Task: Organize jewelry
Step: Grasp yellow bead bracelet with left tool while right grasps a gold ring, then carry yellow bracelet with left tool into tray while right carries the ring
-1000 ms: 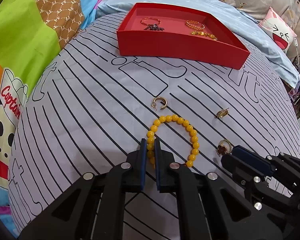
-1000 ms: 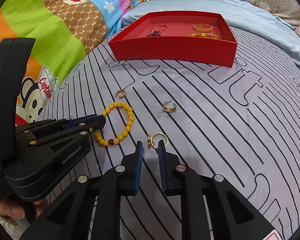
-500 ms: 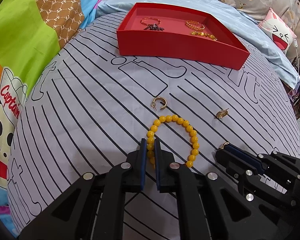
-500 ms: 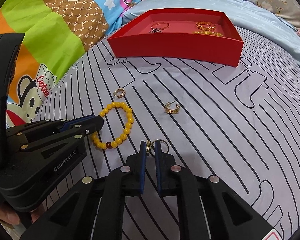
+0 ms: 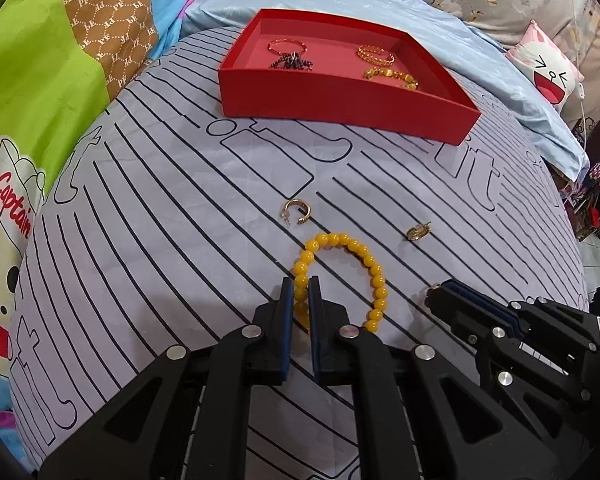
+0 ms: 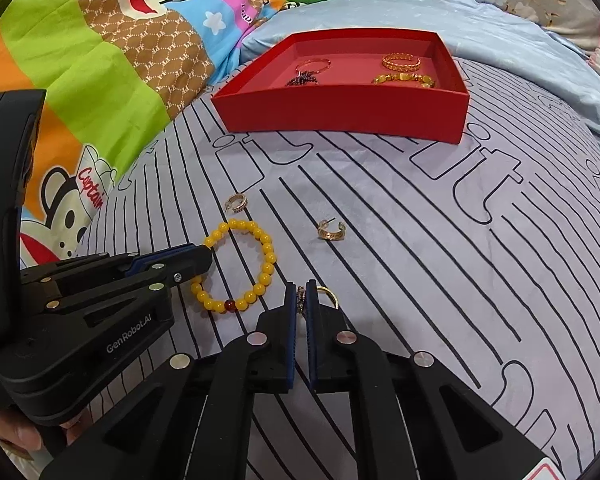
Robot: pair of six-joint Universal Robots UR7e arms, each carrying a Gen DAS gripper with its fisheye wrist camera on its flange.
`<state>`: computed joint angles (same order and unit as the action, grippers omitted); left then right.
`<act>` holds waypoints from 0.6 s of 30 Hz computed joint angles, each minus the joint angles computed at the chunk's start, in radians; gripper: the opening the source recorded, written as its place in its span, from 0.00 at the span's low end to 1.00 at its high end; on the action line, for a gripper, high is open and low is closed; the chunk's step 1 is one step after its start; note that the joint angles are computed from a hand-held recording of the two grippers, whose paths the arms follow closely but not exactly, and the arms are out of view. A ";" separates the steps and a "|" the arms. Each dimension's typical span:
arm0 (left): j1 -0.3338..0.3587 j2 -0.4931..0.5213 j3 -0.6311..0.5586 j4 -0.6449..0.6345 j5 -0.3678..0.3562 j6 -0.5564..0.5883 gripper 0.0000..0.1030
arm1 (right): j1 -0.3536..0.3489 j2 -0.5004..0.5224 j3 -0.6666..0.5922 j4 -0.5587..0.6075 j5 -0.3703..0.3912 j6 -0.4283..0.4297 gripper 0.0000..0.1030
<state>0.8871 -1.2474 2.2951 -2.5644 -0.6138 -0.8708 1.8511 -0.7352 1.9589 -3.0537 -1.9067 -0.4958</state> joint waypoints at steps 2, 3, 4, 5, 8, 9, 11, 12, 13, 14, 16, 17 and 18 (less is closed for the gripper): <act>-0.005 -0.004 -0.001 -0.004 0.003 0.006 0.07 | 0.000 -0.005 0.002 -0.005 0.005 0.000 0.05; -0.008 -0.005 -0.001 -0.006 0.004 0.011 0.07 | 0.000 -0.009 0.002 -0.006 0.007 0.001 0.05; -0.010 -0.007 -0.002 -0.007 0.005 0.013 0.07 | 0.000 -0.011 0.002 -0.009 0.009 0.001 0.05; -0.013 -0.009 -0.004 -0.005 0.004 0.014 0.07 | -0.001 -0.013 0.002 -0.010 0.010 0.002 0.05; -0.018 -0.012 -0.011 -0.007 0.005 0.023 0.07 | -0.001 -0.022 0.001 -0.015 0.018 0.006 0.05; -0.019 -0.014 -0.012 -0.009 0.005 0.027 0.07 | -0.001 -0.026 -0.001 -0.017 0.021 0.006 0.05; -0.024 -0.017 -0.016 -0.013 0.010 0.037 0.07 | 0.000 -0.030 -0.005 -0.021 0.024 0.007 0.05; -0.027 -0.020 -0.017 -0.017 0.013 0.043 0.07 | -0.001 -0.032 -0.007 -0.022 0.025 0.010 0.05; -0.029 -0.022 -0.016 -0.021 0.014 0.047 0.07 | -0.001 -0.034 -0.009 -0.023 0.026 0.012 0.05; -0.032 -0.025 -0.017 -0.023 0.018 0.051 0.07 | -0.002 -0.036 -0.010 -0.024 0.028 0.012 0.05; -0.039 -0.030 -0.020 -0.027 0.024 0.061 0.07 | -0.004 -0.040 -0.014 -0.025 0.032 0.014 0.05; -0.042 -0.032 -0.021 -0.028 0.029 0.065 0.07 | -0.003 -0.041 -0.016 -0.026 0.033 0.013 0.05; -0.044 -0.035 -0.024 -0.031 0.030 0.072 0.07 | -0.003 -0.043 -0.019 -0.027 0.034 0.013 0.05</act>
<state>0.8430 -1.2823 2.2711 -2.5953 -0.5836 -0.7988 1.8484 -0.7779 1.9400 -3.0808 -1.8723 -0.4825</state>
